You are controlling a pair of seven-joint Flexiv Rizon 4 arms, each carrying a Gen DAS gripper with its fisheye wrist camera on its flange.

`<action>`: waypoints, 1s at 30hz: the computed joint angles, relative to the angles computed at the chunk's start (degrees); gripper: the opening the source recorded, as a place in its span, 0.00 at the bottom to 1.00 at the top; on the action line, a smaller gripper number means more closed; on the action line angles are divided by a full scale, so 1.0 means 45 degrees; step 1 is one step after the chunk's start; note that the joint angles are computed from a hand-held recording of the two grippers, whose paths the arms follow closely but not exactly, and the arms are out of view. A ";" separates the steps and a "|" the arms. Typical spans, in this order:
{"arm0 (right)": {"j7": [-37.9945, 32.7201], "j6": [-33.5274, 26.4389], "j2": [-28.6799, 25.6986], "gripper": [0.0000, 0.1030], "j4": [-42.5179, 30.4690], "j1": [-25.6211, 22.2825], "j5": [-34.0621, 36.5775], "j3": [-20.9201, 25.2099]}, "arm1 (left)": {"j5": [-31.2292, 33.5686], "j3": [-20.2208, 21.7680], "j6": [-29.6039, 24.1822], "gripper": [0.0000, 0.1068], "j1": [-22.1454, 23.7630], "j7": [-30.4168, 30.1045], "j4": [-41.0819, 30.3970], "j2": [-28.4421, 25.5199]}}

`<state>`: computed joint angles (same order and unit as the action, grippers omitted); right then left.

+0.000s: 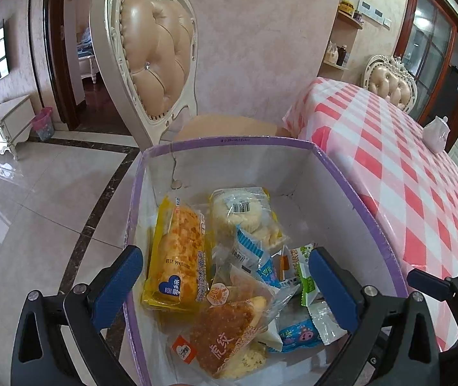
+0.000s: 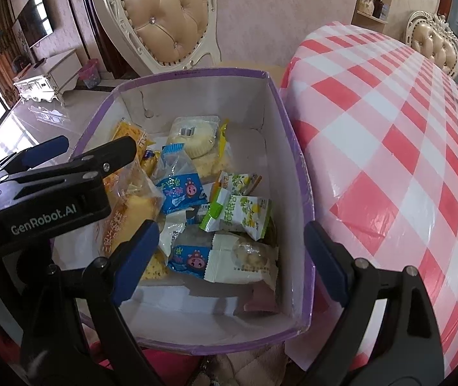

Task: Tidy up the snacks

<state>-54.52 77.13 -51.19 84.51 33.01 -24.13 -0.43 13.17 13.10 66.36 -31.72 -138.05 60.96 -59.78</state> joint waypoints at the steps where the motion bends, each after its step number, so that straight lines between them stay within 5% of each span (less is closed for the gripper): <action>1: -0.0001 0.0001 0.0009 0.90 0.0012 0.0003 0.0004 -0.0004 | 0.0000 -0.0008 -0.0029 0.96 0.0002 0.0015 -0.0011 -0.0004; 30: -0.0300 -0.0173 -0.0032 0.90 -0.0029 -0.0166 0.0354 0.0350 | 0.0016 -0.0248 -0.0371 0.96 0.0055 0.0219 -0.0081 0.0000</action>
